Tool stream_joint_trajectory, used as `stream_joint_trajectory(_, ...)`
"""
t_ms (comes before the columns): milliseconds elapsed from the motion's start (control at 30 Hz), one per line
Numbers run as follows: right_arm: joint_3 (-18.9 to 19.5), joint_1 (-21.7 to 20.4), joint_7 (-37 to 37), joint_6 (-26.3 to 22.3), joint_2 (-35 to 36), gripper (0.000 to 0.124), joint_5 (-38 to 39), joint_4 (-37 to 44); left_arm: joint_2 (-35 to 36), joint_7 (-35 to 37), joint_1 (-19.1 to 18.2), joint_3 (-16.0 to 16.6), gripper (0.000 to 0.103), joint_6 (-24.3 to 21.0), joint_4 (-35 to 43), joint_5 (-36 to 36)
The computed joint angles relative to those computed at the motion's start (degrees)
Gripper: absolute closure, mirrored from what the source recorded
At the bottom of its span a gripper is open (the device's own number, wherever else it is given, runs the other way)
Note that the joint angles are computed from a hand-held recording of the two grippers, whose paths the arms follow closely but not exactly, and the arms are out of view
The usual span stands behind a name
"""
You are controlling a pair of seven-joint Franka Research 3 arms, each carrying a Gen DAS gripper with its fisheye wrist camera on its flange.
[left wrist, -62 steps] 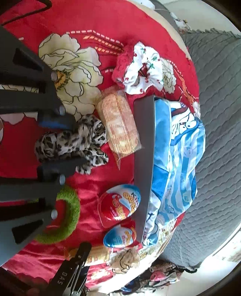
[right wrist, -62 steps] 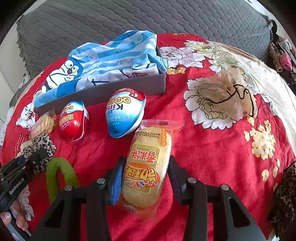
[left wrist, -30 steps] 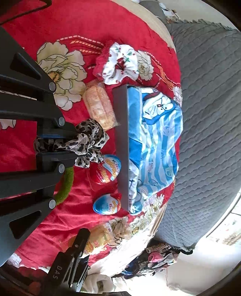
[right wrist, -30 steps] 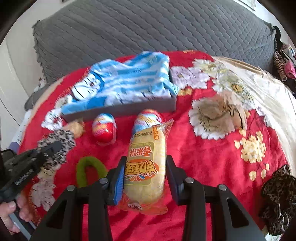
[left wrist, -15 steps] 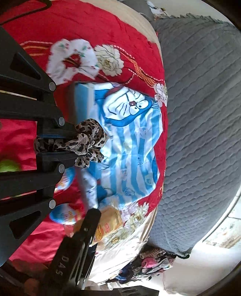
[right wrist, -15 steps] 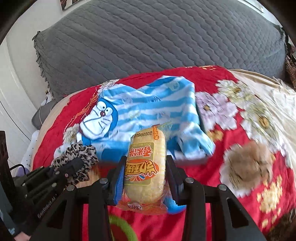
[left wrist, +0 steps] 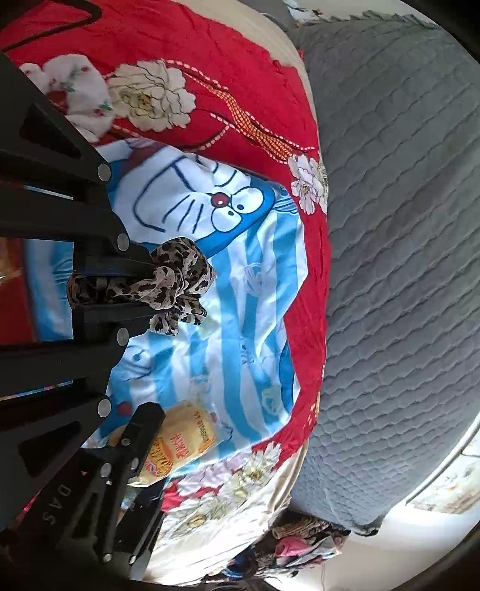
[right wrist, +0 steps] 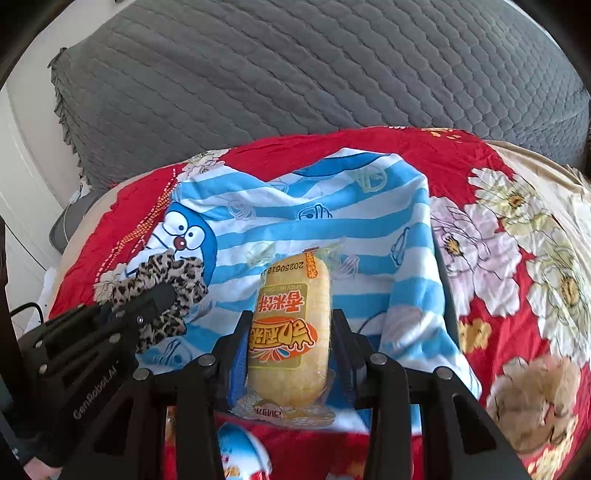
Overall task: Organize objects
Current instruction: 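Carry both items over the tray and open both tools onto the striped shirt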
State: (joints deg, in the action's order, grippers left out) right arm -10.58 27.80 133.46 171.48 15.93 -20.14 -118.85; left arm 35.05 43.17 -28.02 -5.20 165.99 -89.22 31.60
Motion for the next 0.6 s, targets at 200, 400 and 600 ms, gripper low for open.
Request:
stream_joint_trajectory(200, 2.3, -2.4, -5.7, -1.5, 3.8, 0.083, 5.2, 4.1, 4.3, 3.8, 0.7, -1.2, 0.093, -2.7, 5.8, -2.0)
stream_joint_trajectory(400, 2.4, -2.4, -9.3, -2.2, 5.8, 0.083, 8.9, 6.0, 6.8, 5.4, 0.6, -1.3, 0.092, -4.6, 8.7, -3.6)
stream_joint_trajectory(600, 2.4, -2.4, -11.8, -3.8, 7.7, 0.083, 11.7, 7.5, 8.1, 6.2, 0.2, -0.9, 0.086, -5.3, 9.8, -4.1)
